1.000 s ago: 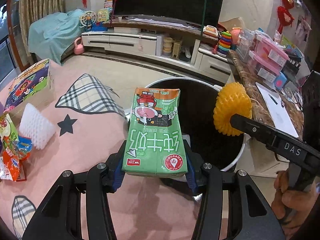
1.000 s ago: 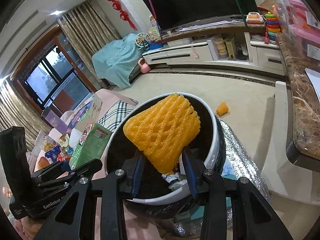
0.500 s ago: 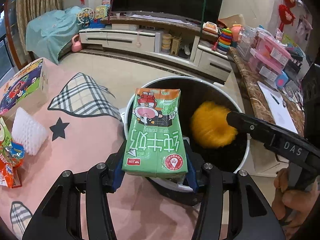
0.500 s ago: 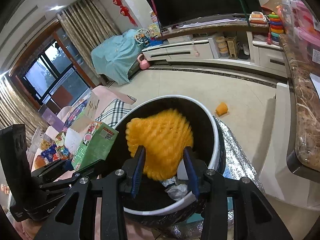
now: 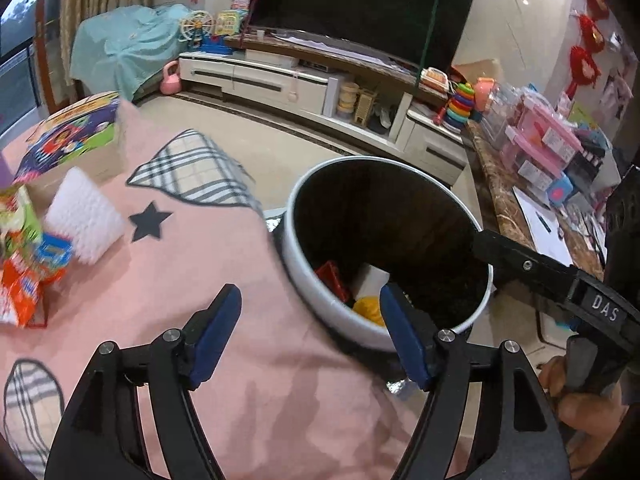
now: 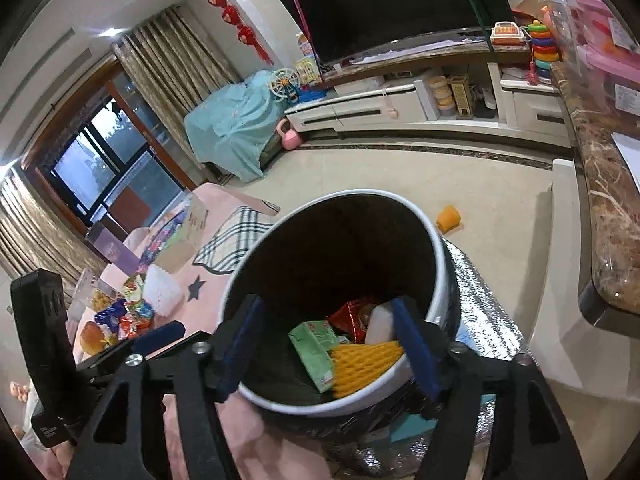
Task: Collect trash
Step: 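Move left tool to yellow snack bag while right tool approaches orange snack bag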
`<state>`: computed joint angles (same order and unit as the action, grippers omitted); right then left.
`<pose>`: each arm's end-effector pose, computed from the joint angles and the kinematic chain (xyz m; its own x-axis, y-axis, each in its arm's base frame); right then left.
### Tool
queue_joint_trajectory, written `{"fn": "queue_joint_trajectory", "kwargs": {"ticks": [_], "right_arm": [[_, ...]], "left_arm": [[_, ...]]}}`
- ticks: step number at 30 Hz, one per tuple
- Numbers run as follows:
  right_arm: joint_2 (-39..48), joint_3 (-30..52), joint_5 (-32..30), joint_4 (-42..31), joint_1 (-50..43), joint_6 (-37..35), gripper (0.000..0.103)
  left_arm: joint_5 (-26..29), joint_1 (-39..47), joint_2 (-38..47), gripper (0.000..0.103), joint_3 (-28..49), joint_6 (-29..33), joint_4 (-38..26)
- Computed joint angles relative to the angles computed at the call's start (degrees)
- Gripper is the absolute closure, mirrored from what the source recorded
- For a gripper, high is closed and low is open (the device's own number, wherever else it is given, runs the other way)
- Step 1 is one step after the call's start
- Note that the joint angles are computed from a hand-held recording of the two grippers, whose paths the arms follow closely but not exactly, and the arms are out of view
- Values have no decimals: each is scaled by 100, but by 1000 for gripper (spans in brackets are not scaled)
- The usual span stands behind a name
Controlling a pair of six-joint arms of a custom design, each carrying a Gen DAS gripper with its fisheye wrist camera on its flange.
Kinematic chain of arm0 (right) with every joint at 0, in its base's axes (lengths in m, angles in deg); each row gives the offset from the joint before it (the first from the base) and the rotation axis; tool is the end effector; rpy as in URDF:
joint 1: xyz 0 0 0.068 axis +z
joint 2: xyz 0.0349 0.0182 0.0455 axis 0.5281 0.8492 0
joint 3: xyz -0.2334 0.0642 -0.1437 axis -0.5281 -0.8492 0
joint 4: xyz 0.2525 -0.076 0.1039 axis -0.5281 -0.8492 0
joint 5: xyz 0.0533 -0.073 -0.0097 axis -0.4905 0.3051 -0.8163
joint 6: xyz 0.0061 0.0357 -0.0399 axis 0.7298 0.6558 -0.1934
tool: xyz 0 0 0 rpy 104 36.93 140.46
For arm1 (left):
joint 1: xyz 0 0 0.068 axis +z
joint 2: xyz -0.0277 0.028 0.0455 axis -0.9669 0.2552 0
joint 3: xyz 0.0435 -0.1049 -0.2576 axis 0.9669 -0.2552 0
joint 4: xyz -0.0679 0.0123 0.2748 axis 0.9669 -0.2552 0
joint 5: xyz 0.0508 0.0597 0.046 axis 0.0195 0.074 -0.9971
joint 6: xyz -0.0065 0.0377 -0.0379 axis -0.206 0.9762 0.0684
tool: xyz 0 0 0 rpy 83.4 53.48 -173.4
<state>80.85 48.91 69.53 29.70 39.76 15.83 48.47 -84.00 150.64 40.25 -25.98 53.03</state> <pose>0.1972 0.0280 0.2066 -0.5824 0.4893 -0.6492 0.2172 0.8632 0.4557 0.2908 -0.0584 0.2062 -0.6932 0.3077 -0.6517 0.5233 0.8367 -0.1616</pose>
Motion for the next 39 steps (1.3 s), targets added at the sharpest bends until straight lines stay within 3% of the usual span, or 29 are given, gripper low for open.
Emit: {"fn": "queue_joint_trajectory", "kwargs": {"ticks": [8,18,28,39], "right_arm": [[-183,5,787,50,1187,554,23],[726,234,1438,567,2676,1159,22],[1927,636,1634,1239,3494,1420,20],[3125,1221,1497,1662,3784,1501,20]], "left_arm": [[347,955,-549,28,-588,359,-67],[995,2788,-360,28,-689,1187,-420],[1302,4196,332,28,-354,1848,-635],[1333,4855,975,28,65,2079,-624]]}}
